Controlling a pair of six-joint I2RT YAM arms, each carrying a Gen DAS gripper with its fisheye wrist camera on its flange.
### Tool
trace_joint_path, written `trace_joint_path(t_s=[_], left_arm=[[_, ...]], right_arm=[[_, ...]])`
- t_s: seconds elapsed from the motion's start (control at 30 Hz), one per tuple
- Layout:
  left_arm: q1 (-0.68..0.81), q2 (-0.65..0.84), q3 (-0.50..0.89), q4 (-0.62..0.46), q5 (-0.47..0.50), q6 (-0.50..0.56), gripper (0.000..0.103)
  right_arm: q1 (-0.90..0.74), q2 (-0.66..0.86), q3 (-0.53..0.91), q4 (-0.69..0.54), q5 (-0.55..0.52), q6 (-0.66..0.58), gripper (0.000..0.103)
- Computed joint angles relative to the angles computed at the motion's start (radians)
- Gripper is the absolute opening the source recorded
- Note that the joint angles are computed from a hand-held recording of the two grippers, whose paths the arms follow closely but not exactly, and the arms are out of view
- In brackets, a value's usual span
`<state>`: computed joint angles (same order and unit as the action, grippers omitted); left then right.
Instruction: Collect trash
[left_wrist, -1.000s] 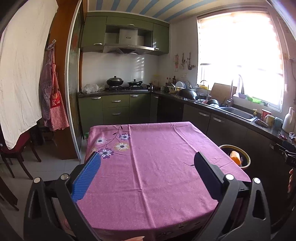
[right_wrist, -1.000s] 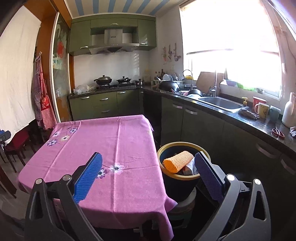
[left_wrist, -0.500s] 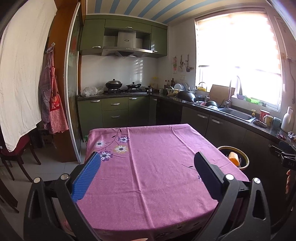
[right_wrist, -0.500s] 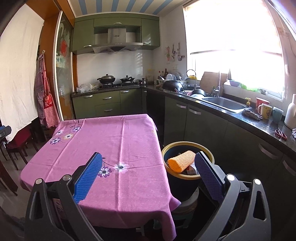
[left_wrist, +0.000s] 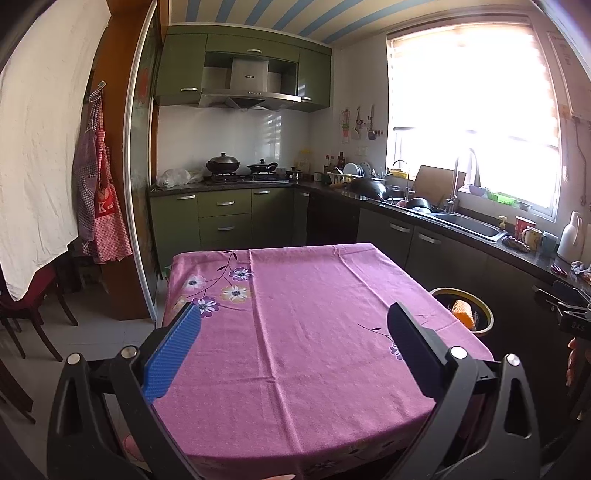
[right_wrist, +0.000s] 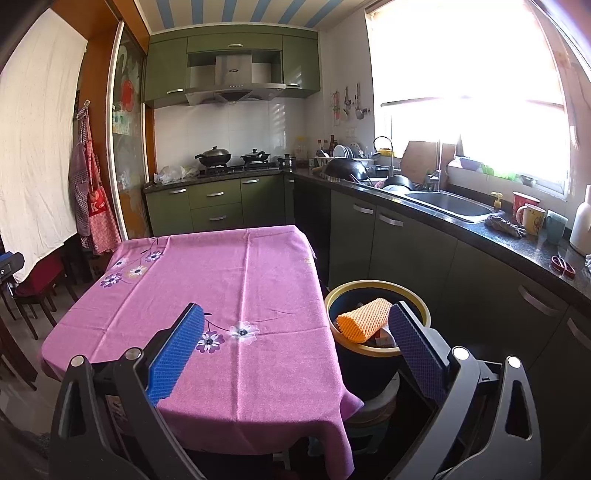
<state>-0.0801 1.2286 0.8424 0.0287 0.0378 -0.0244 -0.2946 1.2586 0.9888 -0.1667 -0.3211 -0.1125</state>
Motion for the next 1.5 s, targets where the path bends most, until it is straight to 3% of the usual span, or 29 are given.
trace_joint_path(t_s=[1.5], left_arm=[[-0.021,0.022,0.010,-0.014,0.002,0.010,0.096]], right_arm=[[0.016,0.024,-0.002,0.012,-0.004,0.004,0.098]])
